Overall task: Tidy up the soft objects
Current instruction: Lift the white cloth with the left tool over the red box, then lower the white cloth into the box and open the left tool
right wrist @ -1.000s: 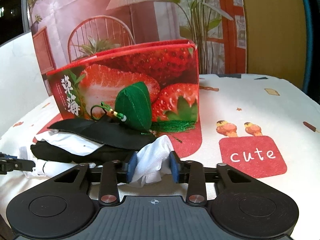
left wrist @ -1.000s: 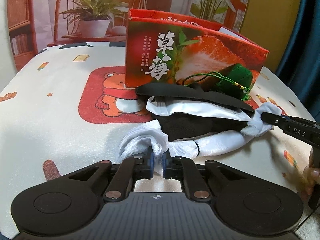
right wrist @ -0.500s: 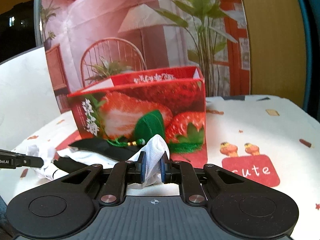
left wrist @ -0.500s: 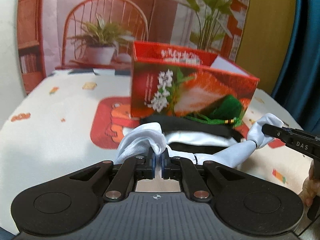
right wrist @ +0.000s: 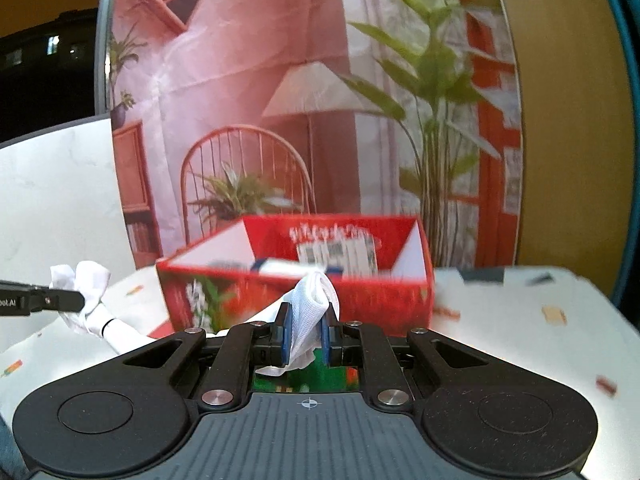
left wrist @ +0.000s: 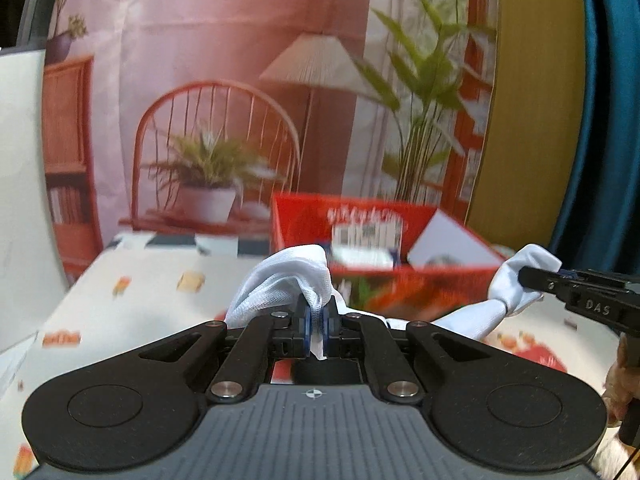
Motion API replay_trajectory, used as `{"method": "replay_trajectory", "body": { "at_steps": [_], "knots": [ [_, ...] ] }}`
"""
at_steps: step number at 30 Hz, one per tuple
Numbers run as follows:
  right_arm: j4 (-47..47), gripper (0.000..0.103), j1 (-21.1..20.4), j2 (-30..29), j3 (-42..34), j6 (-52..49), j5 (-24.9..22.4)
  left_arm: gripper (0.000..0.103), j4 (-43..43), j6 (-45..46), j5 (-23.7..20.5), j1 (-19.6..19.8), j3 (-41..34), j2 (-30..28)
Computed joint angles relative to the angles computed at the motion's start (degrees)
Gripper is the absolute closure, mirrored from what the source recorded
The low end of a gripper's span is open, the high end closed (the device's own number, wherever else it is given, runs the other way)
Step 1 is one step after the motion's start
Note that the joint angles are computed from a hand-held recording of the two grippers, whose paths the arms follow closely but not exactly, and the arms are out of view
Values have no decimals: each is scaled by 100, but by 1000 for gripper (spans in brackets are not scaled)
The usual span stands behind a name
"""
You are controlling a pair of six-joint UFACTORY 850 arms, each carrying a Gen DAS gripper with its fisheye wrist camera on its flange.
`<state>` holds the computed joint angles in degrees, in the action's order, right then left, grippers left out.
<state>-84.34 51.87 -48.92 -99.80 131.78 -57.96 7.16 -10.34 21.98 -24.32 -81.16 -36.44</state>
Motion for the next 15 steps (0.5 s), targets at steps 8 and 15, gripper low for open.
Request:
{"method": "replay_trajectory", "body": {
  "at_steps": [8, 15],
  "knots": [
    [12, 90, -439, -32, -381, -877, 101, 97, 200, -143, -482, -36, -1207, -567],
    [215, 90, -721, -152, -623, -1430, 155, 97, 650, -552, -1087, -67, -2380, -1244]
  ]
}}
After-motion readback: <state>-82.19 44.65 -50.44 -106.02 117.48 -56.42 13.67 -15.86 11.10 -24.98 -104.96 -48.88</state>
